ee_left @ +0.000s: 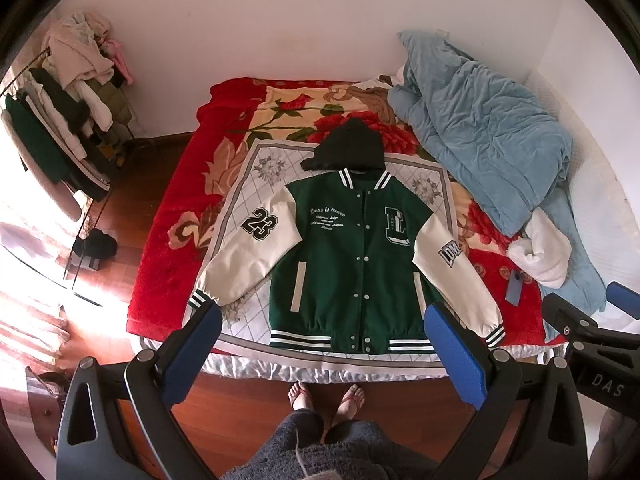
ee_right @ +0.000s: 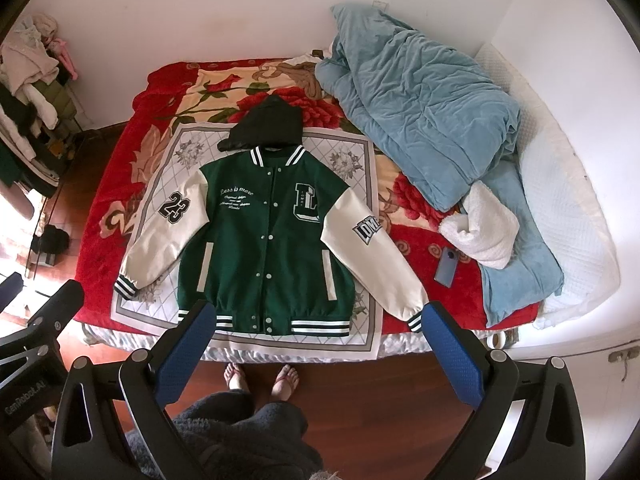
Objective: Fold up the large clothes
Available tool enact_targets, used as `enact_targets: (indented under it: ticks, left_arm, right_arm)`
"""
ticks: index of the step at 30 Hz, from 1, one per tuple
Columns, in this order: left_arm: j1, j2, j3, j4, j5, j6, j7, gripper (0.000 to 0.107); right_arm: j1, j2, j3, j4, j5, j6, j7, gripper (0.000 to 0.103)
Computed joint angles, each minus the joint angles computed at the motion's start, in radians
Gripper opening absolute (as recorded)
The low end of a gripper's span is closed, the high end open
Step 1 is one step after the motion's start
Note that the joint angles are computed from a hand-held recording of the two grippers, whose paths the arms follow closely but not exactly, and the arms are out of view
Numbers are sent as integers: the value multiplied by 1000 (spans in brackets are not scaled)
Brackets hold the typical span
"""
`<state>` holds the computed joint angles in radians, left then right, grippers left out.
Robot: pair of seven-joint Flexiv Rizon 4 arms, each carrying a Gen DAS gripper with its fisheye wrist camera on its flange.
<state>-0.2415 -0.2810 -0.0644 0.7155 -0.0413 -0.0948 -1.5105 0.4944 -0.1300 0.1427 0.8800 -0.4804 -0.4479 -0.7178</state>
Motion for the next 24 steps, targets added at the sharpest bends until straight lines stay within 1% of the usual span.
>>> enact_targets:
  ticks: [2, 19, 20, 21, 24]
  left_arm:
    - [-9, -16, -4, -28, 9, -13, -10, 103]
    - [-12, -16, 0, -28, 6, -14, -11, 103]
    - [-12, -16, 1, -28, 6, -14, -11, 103]
    - [-20, 9, 13, 5, 1, -7, -11, 103]
    - [-12, 11, -1, 8, 5, -5, -13, 103]
  right_arm:
    - [1, 2, 1, 0, 2, -1, 2, 103]
    - [-1, 0, -3, -9, 6, -6, -3, 103]
    - [-2, -2, -3, -12, 5, -8, -6, 103]
    - [16, -4, 7, -9, -1, -15, 18, 103]
    - [16, -5, 3, -12, 0, -15, 14, 103]
